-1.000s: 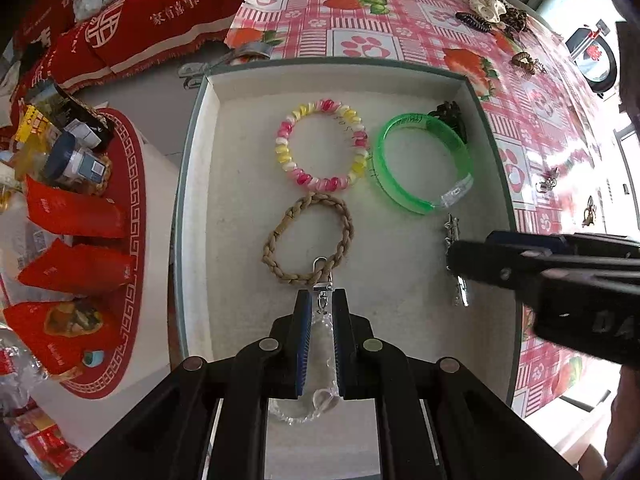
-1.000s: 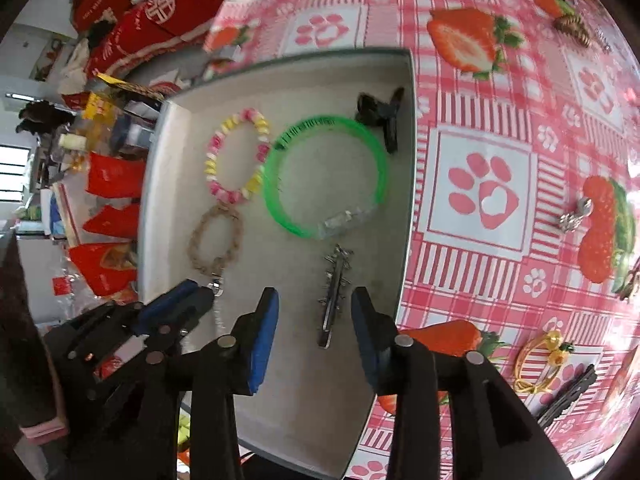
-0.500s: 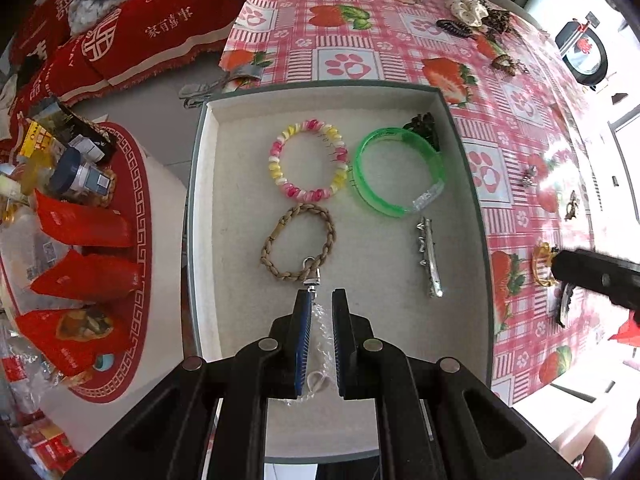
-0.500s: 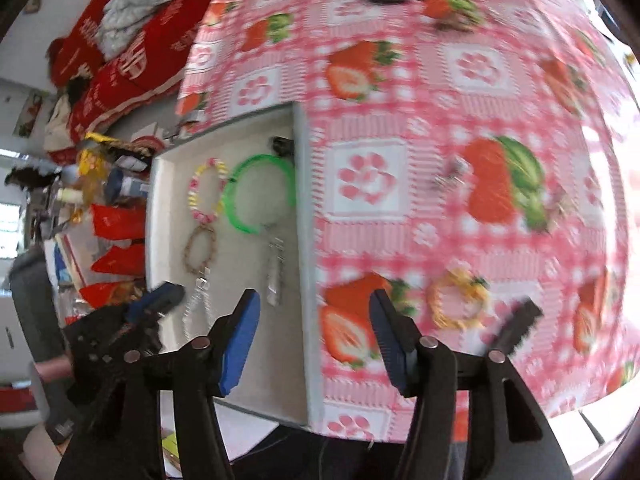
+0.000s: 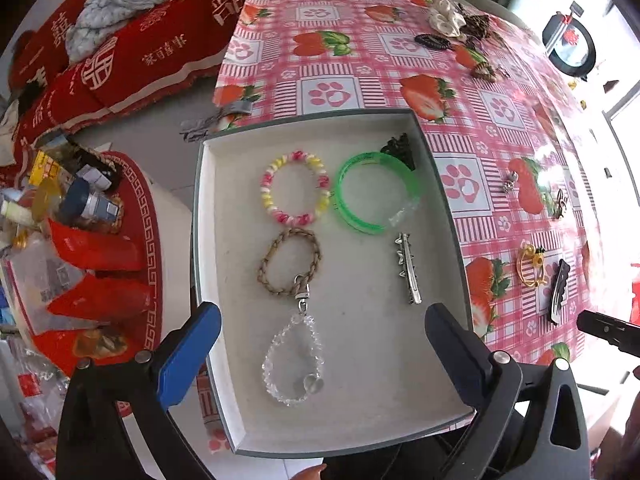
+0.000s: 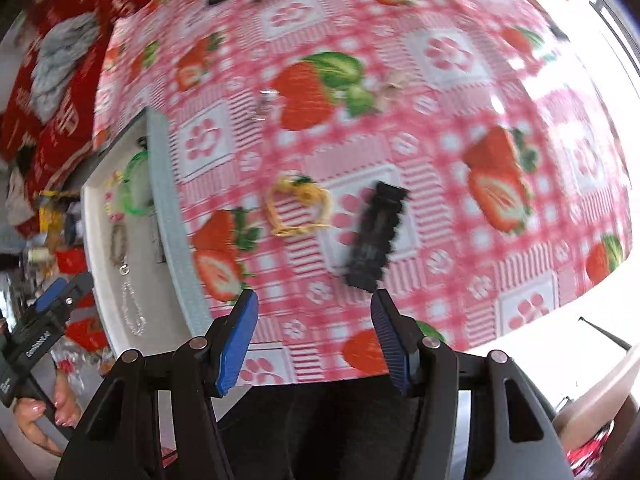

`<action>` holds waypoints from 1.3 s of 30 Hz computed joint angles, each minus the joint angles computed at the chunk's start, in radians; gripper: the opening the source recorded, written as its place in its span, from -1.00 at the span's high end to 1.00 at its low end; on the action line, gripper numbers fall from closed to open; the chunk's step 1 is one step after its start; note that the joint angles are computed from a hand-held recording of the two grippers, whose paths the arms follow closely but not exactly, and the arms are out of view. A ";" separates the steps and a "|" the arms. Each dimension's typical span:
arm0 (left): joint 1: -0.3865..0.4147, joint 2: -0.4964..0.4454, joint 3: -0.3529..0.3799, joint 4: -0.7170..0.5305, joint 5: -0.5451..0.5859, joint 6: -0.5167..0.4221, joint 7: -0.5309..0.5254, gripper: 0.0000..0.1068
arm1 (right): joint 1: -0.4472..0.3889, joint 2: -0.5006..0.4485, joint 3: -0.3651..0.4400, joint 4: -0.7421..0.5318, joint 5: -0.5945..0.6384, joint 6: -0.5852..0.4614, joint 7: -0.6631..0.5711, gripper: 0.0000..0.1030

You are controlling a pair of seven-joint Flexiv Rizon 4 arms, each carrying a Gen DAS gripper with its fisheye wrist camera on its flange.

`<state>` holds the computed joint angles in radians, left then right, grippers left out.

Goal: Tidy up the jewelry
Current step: 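Grasp the silver dangle earring with the left tool while the right tool grasps the black beaded clip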

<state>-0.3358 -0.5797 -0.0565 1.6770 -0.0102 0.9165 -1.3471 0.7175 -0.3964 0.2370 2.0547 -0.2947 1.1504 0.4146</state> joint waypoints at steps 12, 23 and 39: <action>-0.052 -0.023 -0.043 -0.066 0.005 -0.039 0.092 -0.93 | 0.011 0.035 0.006 0.089 -0.011 0.022 0.159 -0.72; -0.139 -0.109 -0.041 -0.209 0.024 -0.103 0.089 -0.93 | -0.019 -0.062 0.021 0.001 0.075 -0.049 0.090 -0.72; -0.239 -0.329 -0.037 -0.510 0.025 -0.240 0.069 -0.93 | -0.006 -0.135 0.006 -0.101 0.058 -0.240 -0.062 -0.68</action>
